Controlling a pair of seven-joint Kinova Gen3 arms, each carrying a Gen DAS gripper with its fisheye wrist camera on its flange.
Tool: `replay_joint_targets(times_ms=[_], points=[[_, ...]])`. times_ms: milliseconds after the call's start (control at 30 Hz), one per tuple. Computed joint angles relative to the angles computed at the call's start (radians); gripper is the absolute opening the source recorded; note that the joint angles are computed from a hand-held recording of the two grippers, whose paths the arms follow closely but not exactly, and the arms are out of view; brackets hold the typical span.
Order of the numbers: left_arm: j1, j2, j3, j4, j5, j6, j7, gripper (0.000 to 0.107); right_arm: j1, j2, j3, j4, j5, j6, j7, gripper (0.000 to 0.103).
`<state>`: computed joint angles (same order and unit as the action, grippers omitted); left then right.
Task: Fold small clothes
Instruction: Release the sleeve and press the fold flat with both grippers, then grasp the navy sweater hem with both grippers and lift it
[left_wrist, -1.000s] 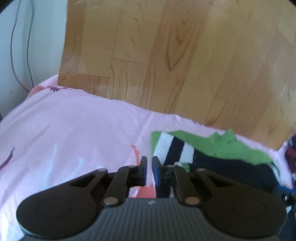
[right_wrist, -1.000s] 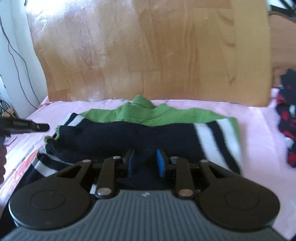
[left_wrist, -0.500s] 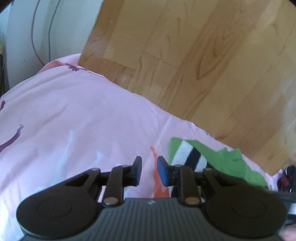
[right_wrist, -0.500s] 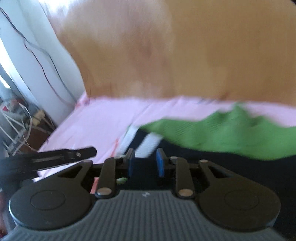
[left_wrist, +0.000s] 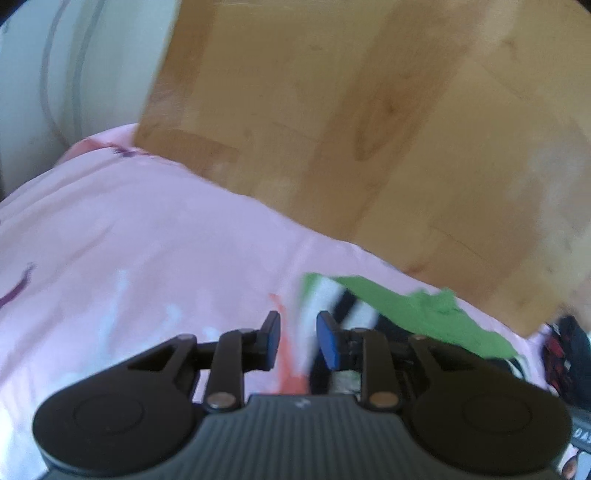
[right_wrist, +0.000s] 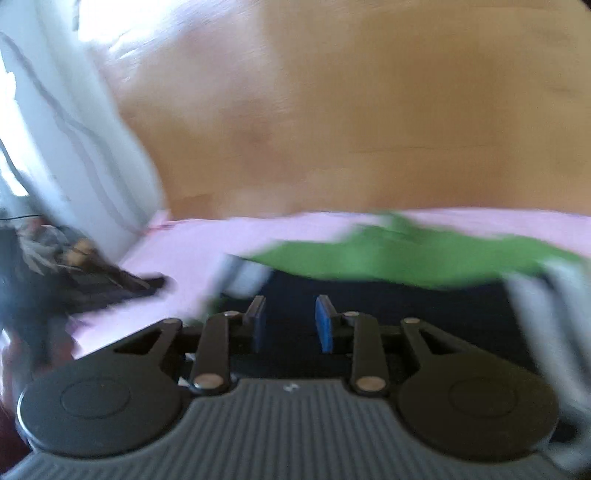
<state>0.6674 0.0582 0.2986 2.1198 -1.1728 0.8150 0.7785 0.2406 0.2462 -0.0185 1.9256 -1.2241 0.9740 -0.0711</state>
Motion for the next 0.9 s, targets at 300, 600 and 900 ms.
replay_joint_targets(times_ms=[300,600,900], points=[[0.026,0.204,0.096,-0.200,0.042,0.125,-0.296,0.021,0.086,0.089,0.221,0.006,-0.047,0.024,-0.037,0.012],[0.355,0.019,0.113,-0.146,0.236,0.443,-0.269,0.035,0.452,0.022,0.120,0.021,0.058,0.356,0.274,0.028],[0.562,0.036,0.290,-0.180,0.413,0.526,0.016,0.045,0.725,0.178,0.117,-0.168,0.379,0.655,0.299,0.028]])
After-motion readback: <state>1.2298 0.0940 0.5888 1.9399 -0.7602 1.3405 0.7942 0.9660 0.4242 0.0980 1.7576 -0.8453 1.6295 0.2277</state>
